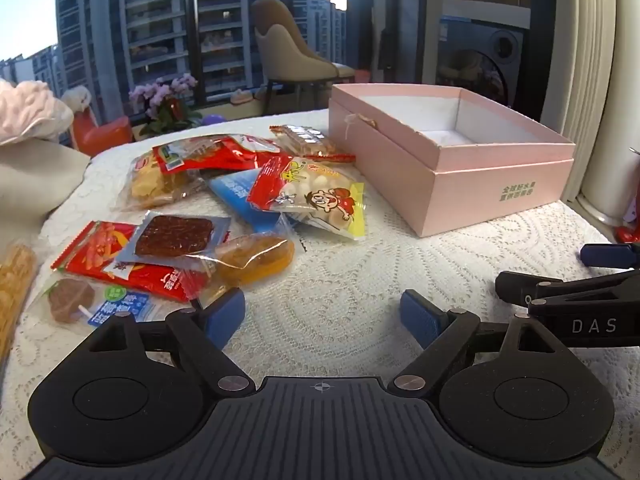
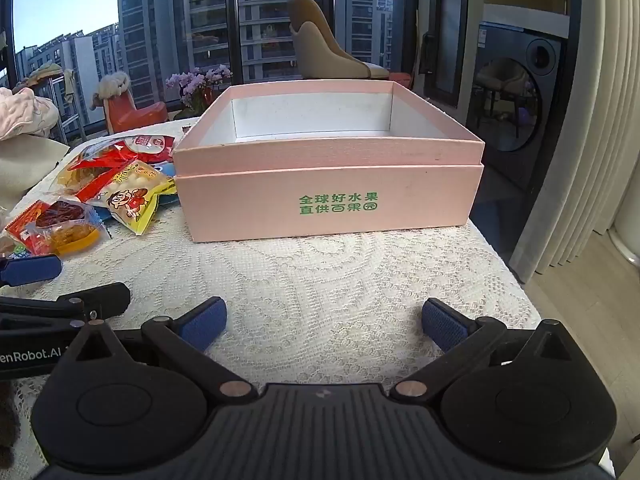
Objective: Organize snacks
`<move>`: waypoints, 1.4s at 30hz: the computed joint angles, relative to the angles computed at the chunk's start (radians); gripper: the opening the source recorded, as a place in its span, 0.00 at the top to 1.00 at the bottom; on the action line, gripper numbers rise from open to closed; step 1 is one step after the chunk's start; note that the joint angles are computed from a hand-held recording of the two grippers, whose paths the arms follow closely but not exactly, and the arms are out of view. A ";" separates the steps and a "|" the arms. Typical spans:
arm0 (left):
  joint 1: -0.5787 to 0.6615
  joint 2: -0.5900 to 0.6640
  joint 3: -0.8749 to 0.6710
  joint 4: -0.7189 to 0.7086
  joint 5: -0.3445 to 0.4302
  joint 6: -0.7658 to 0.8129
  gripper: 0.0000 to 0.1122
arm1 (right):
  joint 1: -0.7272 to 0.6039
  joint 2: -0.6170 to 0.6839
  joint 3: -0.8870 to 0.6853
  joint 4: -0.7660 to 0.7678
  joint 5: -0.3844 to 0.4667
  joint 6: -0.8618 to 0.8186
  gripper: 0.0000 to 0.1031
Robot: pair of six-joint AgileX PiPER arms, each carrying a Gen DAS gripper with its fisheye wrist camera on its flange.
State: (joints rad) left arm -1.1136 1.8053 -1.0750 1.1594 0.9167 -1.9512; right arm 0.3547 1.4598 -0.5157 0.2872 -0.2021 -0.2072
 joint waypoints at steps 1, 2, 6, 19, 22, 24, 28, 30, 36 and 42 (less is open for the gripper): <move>-0.003 0.009 -0.012 -0.011 0.019 0.029 0.20 | 0.000 0.000 0.000 0.000 0.000 0.000 0.00; -0.003 0.009 -0.012 -0.011 0.019 0.028 0.20 | 0.001 0.000 -0.001 0.013 0.002 -0.013 0.00; -0.001 0.008 -0.012 -0.011 0.017 0.030 0.20 | 0.001 0.000 -0.001 0.013 0.002 -0.013 0.00; -0.004 0.009 -0.011 -0.009 0.020 0.027 0.20 | 0.001 0.000 -0.001 0.010 0.000 -0.010 0.00; -0.004 0.009 -0.011 -0.009 0.020 0.027 0.20 | 0.001 0.000 -0.001 0.010 0.000 -0.010 0.00; -0.004 0.009 -0.011 -0.009 0.020 0.027 0.20 | 0.001 0.000 -0.001 0.010 0.000 -0.010 0.00; -0.004 0.009 -0.011 -0.009 0.020 0.027 0.20 | 0.001 0.000 -0.001 0.010 0.000 -0.010 0.00; -0.004 0.009 -0.011 -0.009 0.020 0.027 0.20 | 0.001 0.000 -0.001 0.010 0.000 -0.010 0.00; -0.004 0.009 -0.012 -0.010 0.020 0.027 0.20 | 0.002 0.000 -0.001 0.013 0.001 -0.013 0.00; -0.004 0.009 -0.012 -0.010 0.020 0.027 0.20 | 0.002 0.000 -0.001 0.016 0.001 -0.016 0.00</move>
